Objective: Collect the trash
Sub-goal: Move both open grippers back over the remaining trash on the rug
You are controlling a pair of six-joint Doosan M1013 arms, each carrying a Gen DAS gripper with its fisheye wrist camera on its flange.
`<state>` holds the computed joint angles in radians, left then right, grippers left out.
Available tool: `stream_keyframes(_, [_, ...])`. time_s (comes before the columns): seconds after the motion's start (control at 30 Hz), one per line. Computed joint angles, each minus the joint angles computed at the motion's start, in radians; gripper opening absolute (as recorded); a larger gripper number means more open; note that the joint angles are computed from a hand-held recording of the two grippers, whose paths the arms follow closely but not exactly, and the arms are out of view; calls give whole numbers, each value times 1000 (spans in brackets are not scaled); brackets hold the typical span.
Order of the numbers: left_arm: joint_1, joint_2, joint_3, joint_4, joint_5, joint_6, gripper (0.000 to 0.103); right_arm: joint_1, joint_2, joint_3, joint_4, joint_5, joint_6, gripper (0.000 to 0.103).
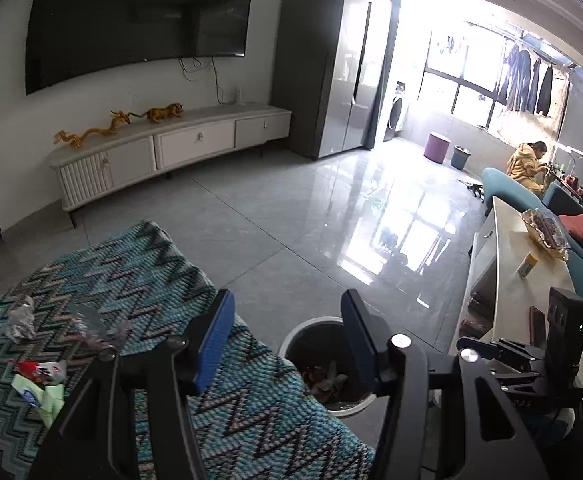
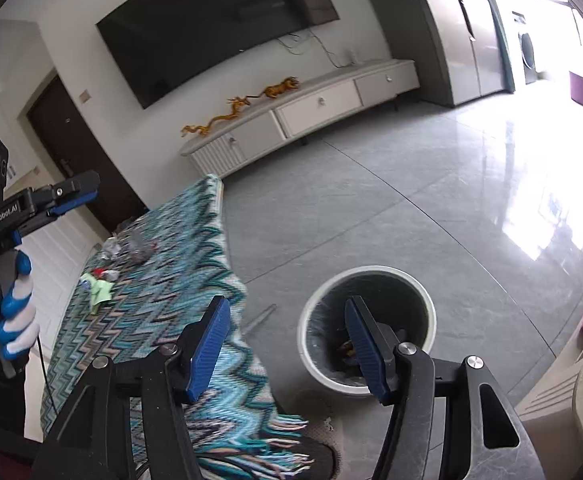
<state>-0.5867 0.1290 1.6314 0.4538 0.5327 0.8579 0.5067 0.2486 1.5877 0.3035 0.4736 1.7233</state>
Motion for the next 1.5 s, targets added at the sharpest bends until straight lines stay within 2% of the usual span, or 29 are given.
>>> stream_keyframes(0.13, [1, -76, 30, 148, 40, -88, 54, 34, -1, -25, -5, 1, -30, 59])
stream_keyframes(0.37, [0, -188, 53, 347, 138, -183, 54, 86, 11, -80, 94, 23, -206, 62])
stream_keyframes(0.53, [17, -253, 71, 434, 197, -248, 54, 114, 22, -119, 164, 46, -322, 62])
stream_keyframes(0.73, [50, -314, 108, 498, 215, -331, 56, 143, 48, -179, 222, 69, -412, 64])
stream_keyframes(0.83, [67, -336, 143, 516, 201, -377, 61, 153, 62, -204, 242, 85, -449, 64])
stream_keyframes(1.03, [103, -345, 221, 506, 158, -428, 61, 167, 103, -263, 224, 124, -453, 64])
stream_keyframes(1.37, [236, -315, 319, 364, 9, -448, 61, 182, 203, -400, 180, 200, -425, 64])
stream_keyframes(1.5, [276, -288, 335, 289, -45, -405, 61, 185, 252, -461, 155, 249, -405, 64])
